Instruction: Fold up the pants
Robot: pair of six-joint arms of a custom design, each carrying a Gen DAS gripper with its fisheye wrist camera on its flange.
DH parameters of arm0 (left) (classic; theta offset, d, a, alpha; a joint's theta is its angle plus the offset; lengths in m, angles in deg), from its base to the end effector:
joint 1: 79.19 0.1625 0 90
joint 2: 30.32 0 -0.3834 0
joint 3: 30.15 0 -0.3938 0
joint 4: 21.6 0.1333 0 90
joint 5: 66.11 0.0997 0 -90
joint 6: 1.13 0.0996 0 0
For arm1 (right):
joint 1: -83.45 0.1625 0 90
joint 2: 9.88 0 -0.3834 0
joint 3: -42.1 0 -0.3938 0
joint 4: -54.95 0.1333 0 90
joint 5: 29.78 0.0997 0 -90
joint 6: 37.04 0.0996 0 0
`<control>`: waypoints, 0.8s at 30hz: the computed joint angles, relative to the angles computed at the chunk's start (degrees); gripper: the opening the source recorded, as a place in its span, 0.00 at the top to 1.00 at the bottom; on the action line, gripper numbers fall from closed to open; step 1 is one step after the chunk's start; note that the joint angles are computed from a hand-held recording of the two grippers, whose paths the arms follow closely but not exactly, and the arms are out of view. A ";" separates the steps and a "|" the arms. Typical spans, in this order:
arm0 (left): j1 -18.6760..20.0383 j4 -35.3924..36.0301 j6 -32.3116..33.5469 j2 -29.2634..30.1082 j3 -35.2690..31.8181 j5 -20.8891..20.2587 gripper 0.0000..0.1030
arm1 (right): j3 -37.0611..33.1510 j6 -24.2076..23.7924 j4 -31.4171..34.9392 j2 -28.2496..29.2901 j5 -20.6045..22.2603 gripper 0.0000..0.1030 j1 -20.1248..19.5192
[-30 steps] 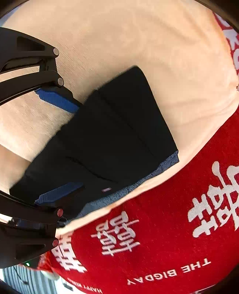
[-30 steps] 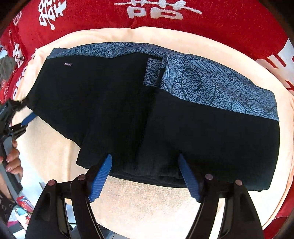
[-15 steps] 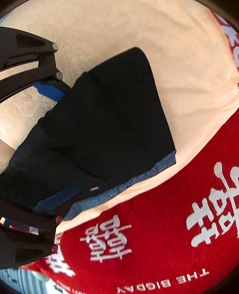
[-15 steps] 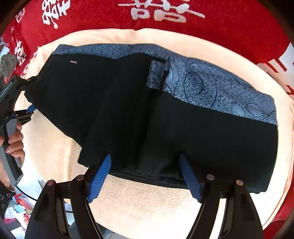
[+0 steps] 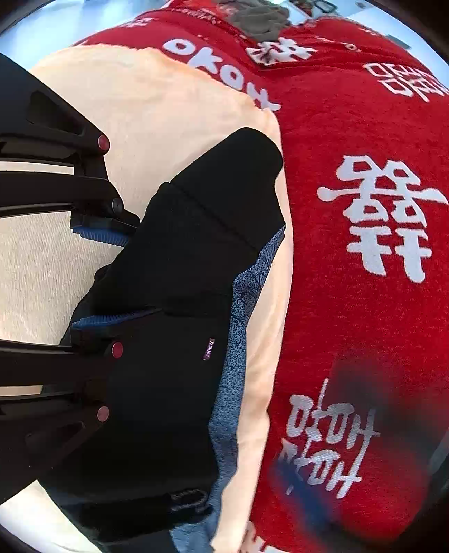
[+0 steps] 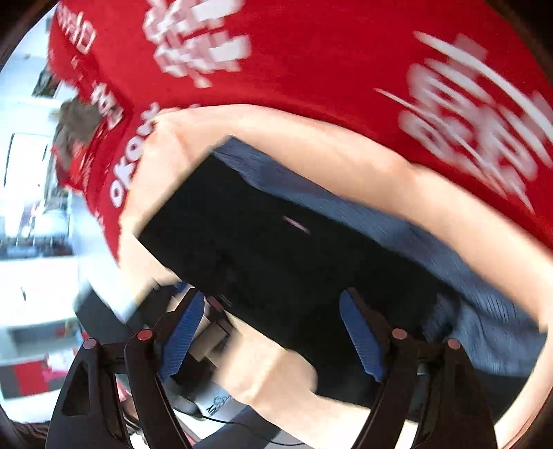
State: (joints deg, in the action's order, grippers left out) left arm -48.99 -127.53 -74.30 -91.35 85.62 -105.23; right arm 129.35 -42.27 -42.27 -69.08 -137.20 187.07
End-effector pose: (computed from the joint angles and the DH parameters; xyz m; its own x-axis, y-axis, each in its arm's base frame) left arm -0.2842 -0.4090 0.0649 -0.6148 -0.1465 -0.7749 0.2935 0.8696 -0.3972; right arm 0.2426 -0.5619 0.1824 -0.8784 -0.4096 0.2462 -0.3014 0.8747 0.3796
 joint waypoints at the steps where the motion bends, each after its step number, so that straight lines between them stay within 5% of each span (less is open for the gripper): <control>1: 0.06 0.50 0.25 0.06 -0.12 -0.02 0.66 | -2.04 -0.03 1.25 2.47 0.93 0.17 0.74; 5: 0.05 2.59 0.33 0.14 -0.44 0.12 0.66 | -11.59 0.56 8.70 14.18 1.70 0.12 4.27; 13: -0.35 5.09 -0.27 1.62 -1.68 1.12 0.66 | -21.81 1.81 22.65 29.08 -11.26 0.12 8.59; 14: -0.28 4.71 0.18 1.65 -1.71 0.99 0.66 | -21.69 1.66 23.05 29.31 -12.12 0.23 8.56; 15: -0.12 4.31 0.60 1.66 -1.73 0.57 0.66 | -20.84 1.42 22.71 28.64 -11.79 0.65 8.21; 16: -0.03 3.60 1.22 1.64 -1.72 0.13 0.66 | -19.65 1.63 21.00 27.41 -11.05 0.81 7.71; 20: -1.73 1.27 4.36 1.51 -1.82 1.24 0.66 | -12.66 -3.57 12.34 19.36 -6.21 0.84 6.11; 24: -4.02 -2.18 8.28 1.80 -3.29 1.74 0.66 | -7.15 -3.31 7.21 10.14 3.11 0.84 2.21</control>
